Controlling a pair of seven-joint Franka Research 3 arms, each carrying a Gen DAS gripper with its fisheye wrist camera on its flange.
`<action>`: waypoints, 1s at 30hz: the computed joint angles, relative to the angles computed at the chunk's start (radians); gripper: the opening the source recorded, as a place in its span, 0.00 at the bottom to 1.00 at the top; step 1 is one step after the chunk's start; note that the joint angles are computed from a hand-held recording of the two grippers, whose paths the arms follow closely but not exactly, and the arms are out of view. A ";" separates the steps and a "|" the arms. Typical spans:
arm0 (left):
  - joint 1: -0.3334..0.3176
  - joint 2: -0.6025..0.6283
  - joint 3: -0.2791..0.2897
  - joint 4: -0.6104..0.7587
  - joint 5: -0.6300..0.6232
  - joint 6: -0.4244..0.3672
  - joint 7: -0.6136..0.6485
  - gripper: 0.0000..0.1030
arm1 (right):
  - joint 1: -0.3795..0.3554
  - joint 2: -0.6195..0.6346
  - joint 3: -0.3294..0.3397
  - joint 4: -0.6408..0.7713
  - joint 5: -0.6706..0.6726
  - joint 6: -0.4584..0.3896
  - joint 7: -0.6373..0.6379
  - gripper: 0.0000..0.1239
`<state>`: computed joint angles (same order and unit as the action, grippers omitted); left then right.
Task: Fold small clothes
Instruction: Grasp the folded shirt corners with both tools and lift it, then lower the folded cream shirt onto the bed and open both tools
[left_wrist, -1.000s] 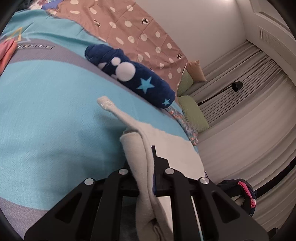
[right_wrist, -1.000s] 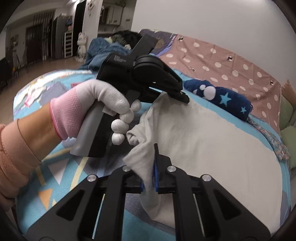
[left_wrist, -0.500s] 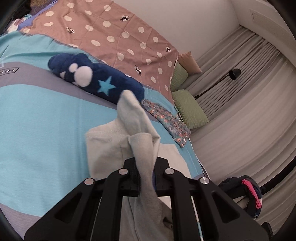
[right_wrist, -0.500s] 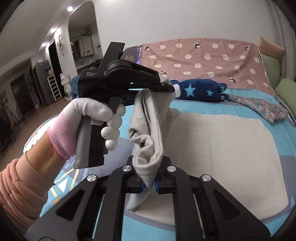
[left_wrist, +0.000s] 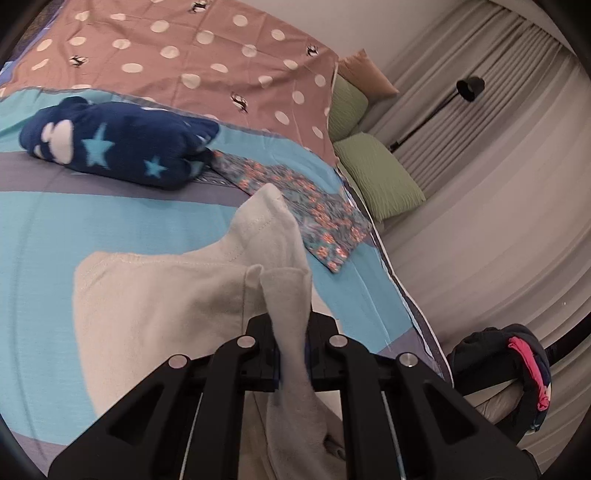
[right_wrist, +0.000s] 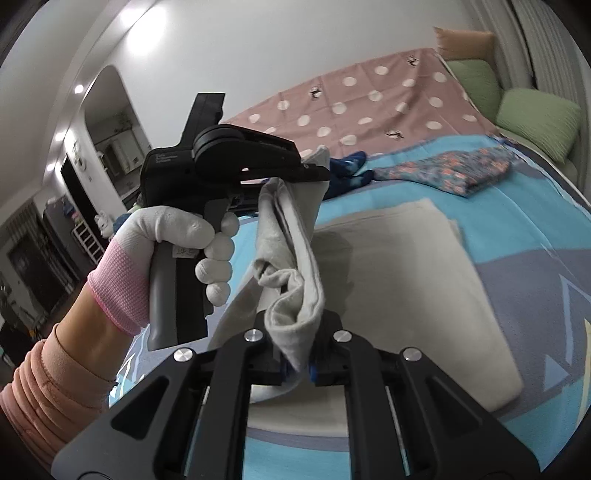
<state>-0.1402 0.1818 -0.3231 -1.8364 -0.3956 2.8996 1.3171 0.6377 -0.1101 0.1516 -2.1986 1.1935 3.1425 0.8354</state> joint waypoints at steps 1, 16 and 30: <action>-0.021 0.029 0.012 0.036 0.045 -0.019 -0.032 0.08 | -0.001 -0.007 -0.011 -0.007 0.025 -0.006 -0.015 0.06; -0.191 0.326 0.086 0.439 0.498 -0.315 -0.310 0.23 | -0.117 -0.054 -0.064 -0.102 0.074 -0.183 0.034 0.07; -0.221 0.001 0.127 0.031 0.757 -0.137 -0.432 0.62 | -0.179 -0.094 -0.103 -0.162 0.123 -0.315 0.028 0.17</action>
